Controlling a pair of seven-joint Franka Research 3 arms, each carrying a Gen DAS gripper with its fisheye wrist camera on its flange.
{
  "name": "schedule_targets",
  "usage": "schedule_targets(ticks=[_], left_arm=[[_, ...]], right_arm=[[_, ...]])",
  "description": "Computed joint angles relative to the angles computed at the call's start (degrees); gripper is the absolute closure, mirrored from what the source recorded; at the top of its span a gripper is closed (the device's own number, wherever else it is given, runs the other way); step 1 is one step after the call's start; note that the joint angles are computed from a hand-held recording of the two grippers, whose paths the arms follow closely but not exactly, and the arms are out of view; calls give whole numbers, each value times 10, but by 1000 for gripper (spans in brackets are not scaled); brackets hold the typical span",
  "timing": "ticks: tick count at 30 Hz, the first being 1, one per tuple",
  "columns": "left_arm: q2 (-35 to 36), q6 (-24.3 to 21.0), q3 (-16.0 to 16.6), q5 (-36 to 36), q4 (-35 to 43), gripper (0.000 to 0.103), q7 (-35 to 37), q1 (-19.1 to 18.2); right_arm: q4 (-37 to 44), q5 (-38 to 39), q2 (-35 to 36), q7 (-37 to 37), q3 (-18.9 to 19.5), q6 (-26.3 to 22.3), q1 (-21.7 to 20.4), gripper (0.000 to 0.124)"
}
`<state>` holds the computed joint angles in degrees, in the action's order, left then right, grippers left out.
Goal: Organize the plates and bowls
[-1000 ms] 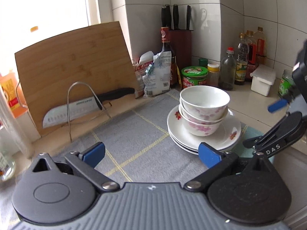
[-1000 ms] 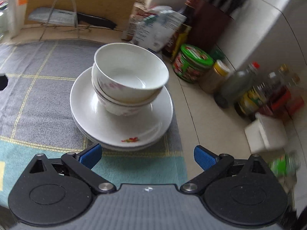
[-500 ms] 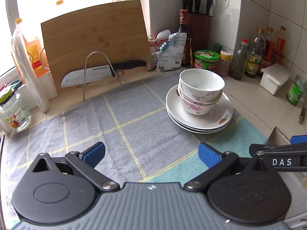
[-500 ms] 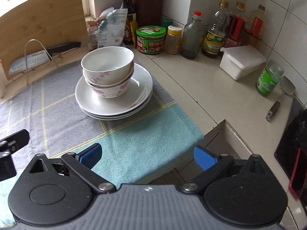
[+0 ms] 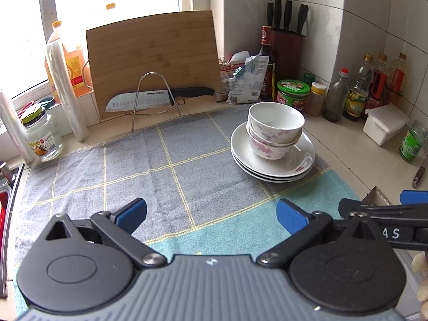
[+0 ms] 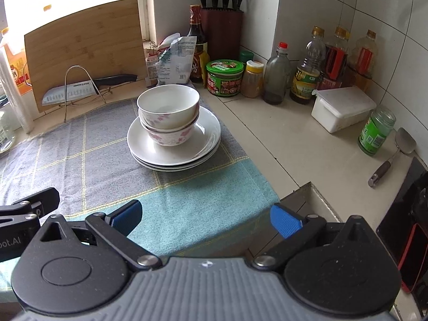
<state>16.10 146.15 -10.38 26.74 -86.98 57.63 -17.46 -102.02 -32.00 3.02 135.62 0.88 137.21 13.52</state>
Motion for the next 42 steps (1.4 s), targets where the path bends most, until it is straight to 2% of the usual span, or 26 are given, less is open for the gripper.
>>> schedule_targets(ticks=[42], left_arm=[[1, -23, 0, 6, 9, 1, -24, -5]], right_arm=[[-12, -13, -11, 6, 3, 23, -8, 21]])
